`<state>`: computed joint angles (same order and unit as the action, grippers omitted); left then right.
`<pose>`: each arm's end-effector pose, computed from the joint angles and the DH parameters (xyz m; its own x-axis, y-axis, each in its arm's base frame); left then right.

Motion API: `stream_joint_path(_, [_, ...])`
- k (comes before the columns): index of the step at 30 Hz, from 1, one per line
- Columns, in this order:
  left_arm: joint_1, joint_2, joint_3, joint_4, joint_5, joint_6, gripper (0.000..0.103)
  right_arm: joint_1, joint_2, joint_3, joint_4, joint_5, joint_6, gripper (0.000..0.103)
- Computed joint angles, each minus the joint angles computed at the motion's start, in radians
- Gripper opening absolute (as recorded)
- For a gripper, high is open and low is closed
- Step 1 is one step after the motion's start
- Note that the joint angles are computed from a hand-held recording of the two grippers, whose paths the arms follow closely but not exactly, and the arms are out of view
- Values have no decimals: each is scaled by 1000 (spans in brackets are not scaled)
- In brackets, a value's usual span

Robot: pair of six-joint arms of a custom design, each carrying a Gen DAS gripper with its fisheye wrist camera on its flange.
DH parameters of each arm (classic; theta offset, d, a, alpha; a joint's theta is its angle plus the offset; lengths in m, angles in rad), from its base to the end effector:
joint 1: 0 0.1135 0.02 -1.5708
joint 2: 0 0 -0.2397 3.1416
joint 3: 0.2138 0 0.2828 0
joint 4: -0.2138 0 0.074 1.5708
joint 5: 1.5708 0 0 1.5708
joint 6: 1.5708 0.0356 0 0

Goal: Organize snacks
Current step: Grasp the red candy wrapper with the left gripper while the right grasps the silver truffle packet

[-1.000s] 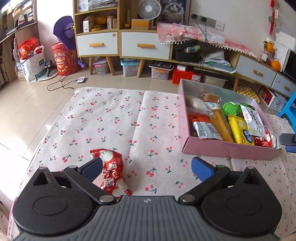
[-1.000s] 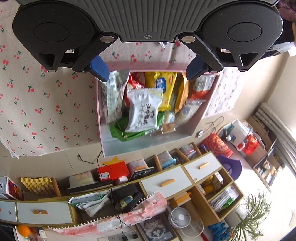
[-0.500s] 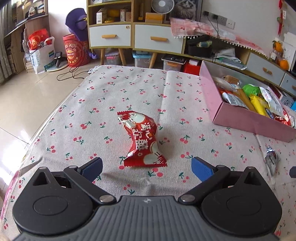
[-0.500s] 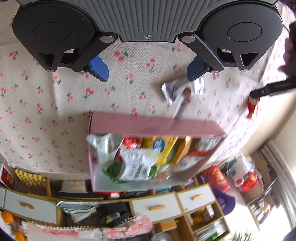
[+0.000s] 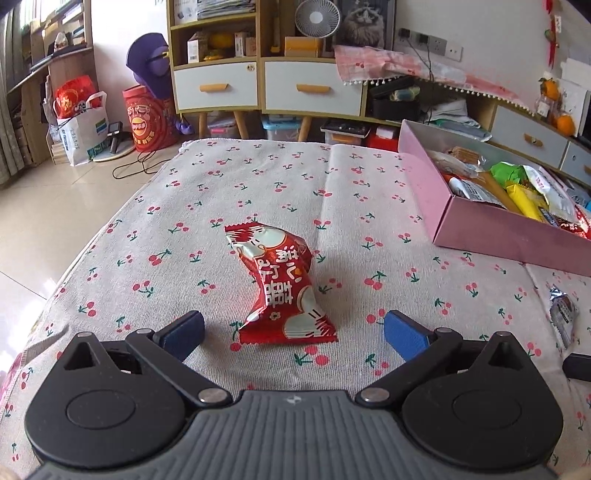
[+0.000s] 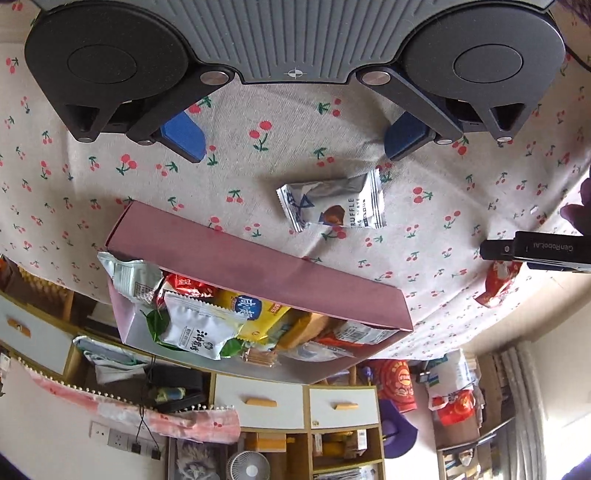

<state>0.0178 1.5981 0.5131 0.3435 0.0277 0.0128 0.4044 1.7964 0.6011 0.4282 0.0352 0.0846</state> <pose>0.2894 0.0042 0.0627 -0.6752 0.0008 -0.7376 0.0113 0.9999 -0.0093 0.2852 0.1207 0.0360 -0.6670 -0.1936 -0.7194 -0.3147 0.9485 0.0365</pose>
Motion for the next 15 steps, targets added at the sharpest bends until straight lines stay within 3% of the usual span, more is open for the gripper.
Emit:
stream_joint_path(4, [-7,15,13,8,-17,-18,102,-2,31,45,-11,4,19,103])
stream_joint_path(15, [-1,-5,42,-51,-18,-57,62,-6,68,115,-56,8,59,103])
